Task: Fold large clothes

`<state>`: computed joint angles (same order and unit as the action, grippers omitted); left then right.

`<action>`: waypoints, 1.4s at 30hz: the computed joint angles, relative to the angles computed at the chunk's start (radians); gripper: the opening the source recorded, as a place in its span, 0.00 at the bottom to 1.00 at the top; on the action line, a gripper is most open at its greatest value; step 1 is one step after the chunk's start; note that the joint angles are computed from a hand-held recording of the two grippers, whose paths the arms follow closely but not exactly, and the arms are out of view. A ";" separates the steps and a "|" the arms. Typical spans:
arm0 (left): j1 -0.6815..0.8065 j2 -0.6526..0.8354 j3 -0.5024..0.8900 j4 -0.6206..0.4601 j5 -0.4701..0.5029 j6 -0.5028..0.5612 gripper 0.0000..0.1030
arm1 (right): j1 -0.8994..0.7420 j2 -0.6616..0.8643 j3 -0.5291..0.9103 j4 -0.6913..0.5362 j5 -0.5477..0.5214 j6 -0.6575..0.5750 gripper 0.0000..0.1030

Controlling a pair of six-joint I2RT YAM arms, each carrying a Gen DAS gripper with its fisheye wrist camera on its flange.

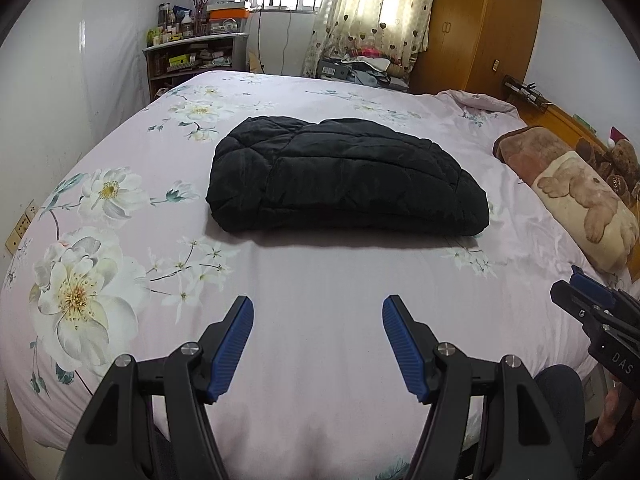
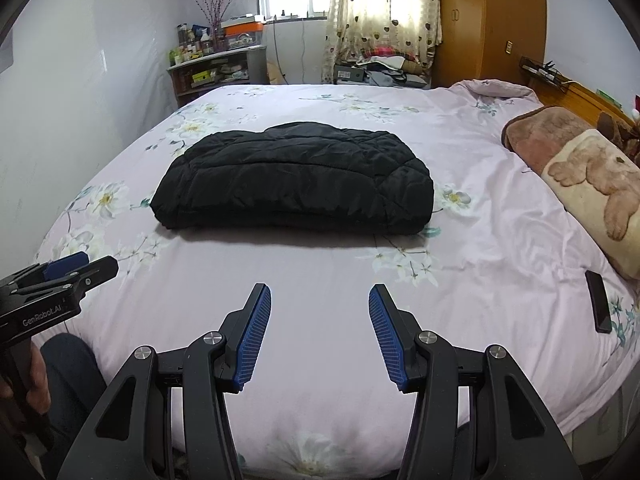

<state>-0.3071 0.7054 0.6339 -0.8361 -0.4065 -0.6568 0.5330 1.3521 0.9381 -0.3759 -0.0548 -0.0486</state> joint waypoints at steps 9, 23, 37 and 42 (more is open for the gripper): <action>-0.048 0.020 0.016 -0.015 -0.039 -0.025 0.67 | 0.008 -0.018 -0.016 0.007 0.006 0.003 0.50; -0.081 0.023 0.019 -0.029 -0.063 -0.051 0.67 | 0.004 -0.027 -0.014 -0.007 0.003 0.004 0.50; -0.103 0.035 0.026 -0.033 -0.068 -0.064 0.67 | 0.003 -0.026 -0.011 -0.014 0.001 0.003 0.50; -0.107 0.044 0.034 -0.036 -0.081 -0.064 0.71 | -0.004 -0.019 -0.003 -0.020 -0.006 -0.002 0.50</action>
